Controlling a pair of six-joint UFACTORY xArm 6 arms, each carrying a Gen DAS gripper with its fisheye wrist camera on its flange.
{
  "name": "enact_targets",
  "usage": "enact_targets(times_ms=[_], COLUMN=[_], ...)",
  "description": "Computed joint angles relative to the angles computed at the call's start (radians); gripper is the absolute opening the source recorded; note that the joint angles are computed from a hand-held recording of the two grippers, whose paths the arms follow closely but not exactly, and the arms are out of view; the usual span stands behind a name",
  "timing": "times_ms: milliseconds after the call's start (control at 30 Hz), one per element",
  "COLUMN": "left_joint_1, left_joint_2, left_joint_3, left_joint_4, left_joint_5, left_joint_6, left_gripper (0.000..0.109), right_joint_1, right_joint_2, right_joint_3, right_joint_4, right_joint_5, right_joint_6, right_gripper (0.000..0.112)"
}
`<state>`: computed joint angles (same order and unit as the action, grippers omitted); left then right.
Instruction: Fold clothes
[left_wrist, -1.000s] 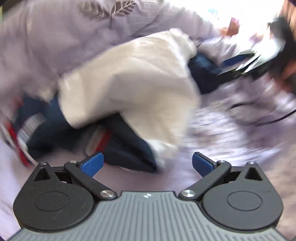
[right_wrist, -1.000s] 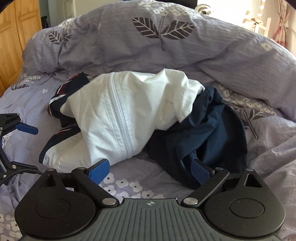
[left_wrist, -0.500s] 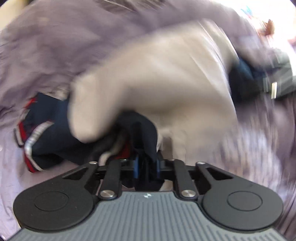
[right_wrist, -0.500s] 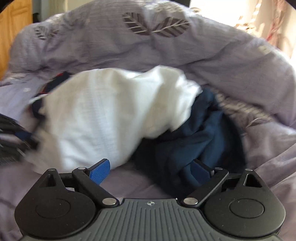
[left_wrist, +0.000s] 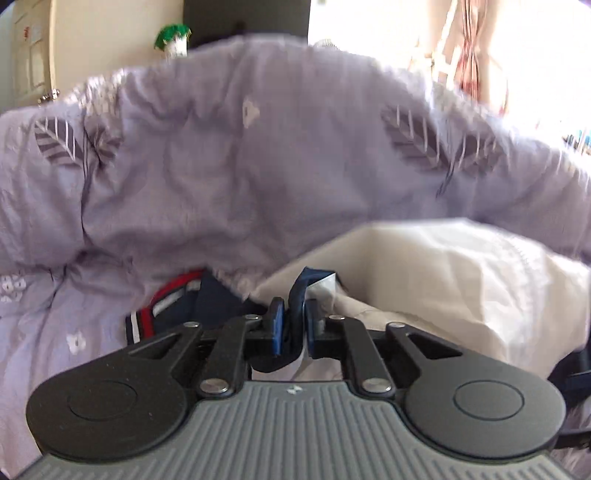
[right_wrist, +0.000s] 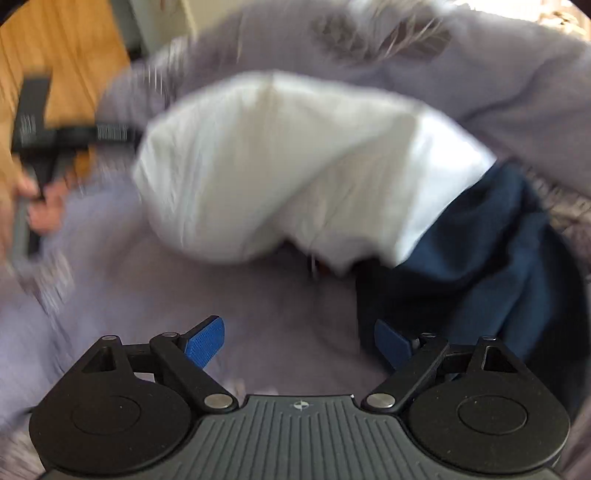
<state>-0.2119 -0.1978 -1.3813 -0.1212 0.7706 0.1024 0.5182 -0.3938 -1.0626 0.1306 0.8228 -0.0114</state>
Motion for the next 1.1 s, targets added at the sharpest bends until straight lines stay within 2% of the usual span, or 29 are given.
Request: enact_targets(times_ms=[67, 133, 167, 200, 233, 267, 300, 333, 400, 467, 500, 533, 567, 633, 667, 700, 767, 833, 900, 1000, 1067, 1100], left_joint_1=[-0.011, -0.015, -0.012, -0.009, -0.007, -0.002, 0.006, 0.019, 0.069, 0.131, 0.159, 0.18, 0.193, 0.194, 0.191, 0.196, 0.208, 0.248, 0.275, 0.3, 0.331, 0.345], left_joint_2=[-0.008, -0.001, 0.01, 0.018, 0.025, 0.028, 0.023, 0.005, -0.049, -0.108, -0.127, -0.133, -0.126, -0.085, -0.054, -0.017, -0.001, -0.054, -0.117, -0.196, -0.225, -0.229], left_joint_3=[0.058, 0.097, 0.101, 0.094, 0.084, 0.065, 0.041, 0.026, -0.002, -0.026, -0.04, -0.059, -0.078, -0.098, -0.116, -0.146, -0.149, -0.056, 0.052, 0.171, 0.202, 0.202], left_joint_4=[0.065, 0.05, 0.016, -0.021, -0.052, -0.083, -0.107, -0.14, -0.237, -0.283, -0.285, -0.256, -0.204, -0.054, 0.039, 0.09, 0.066, -0.084, -0.164, -0.214, -0.291, -0.337], left_joint_5=[0.025, 0.054, 0.077, 0.099, 0.119, 0.139, 0.154, 0.155, 0.158, 0.152, 0.14, 0.128, 0.113, 0.051, 0.055, 0.097, 0.194, 0.247, 0.293, 0.347, 0.431, 0.485], left_joint_6=[-0.047, -0.065, -0.068, -0.067, -0.068, -0.063, -0.059, -0.046, 0.031, 0.078, 0.093, 0.091, 0.068, -0.016, -0.07, -0.094, -0.044, 0.116, 0.234, 0.317, 0.391, 0.439], left_gripper=[0.071, 0.086, 0.08, 0.069, 0.047, 0.019, 0.017, 0.009, 0.008, 0.011, 0.017, 0.047, 0.067, 0.069, 0.069, 0.068, 0.069, 0.071, 0.075, 0.075, 0.076, 0.077], right_joint_1=[0.033, 0.016, 0.001, -0.01, -0.013, -0.011, -0.008, -0.002, 0.009, -0.003, -0.005, -0.01, -0.02, -0.021, -0.012, 0.0, 0.025, 0.032, 0.038, 0.002, -0.062, -0.105], right_joint_2=[0.035, 0.064, 0.083, 0.106, 0.12, 0.118, 0.117, 0.113, 0.074, 0.037, 0.03, 0.036, 0.06, 0.118, 0.153, 0.189, 0.22, 0.187, 0.121, 0.039, 0.024, 0.035], right_joint_3=[0.027, 0.038, 0.029, 0.006, -0.023, -0.041, -0.06, -0.083, -0.123, -0.178, -0.213, -0.261, -0.32, -0.416, -0.453, -0.487, -0.495, -0.425, -0.327, -0.219, -0.206, -0.222], right_joint_4=[-0.206, -0.29, -0.298, -0.313, -0.309, -0.27, -0.231, -0.205, -0.109, 0.084, 0.131, 0.136, 0.099, -0.084, -0.189, -0.268, -0.301, -0.245, -0.197, -0.054, 0.122, 0.222], right_joint_5=[-0.082, -0.189, -0.226, -0.242, -0.24, -0.249, -0.257, -0.262, -0.263, -0.23, -0.211, -0.175, -0.124, -0.029, 0.028, 0.09, 0.193, 0.21, 0.189, 0.192, 0.277, 0.367], right_joint_6=[0.184, 0.348, 0.391, 0.434, 0.452, 0.442, 0.432, 0.421, 0.361, 0.302, 0.313, 0.334, 0.341, 0.382, 0.403, 0.42, 0.401, 0.289, 0.19, 0.062, -0.031, -0.091], right_gripper=[0.088, 0.087, 0.082, 0.051, 0.029, 0.006, 0.006, 0.006, 0.006, 0.007, 0.009, 0.012, 0.014, 0.024, 0.035, 0.045, 0.048, 0.074, 0.084, 0.084, 0.084, 0.085])
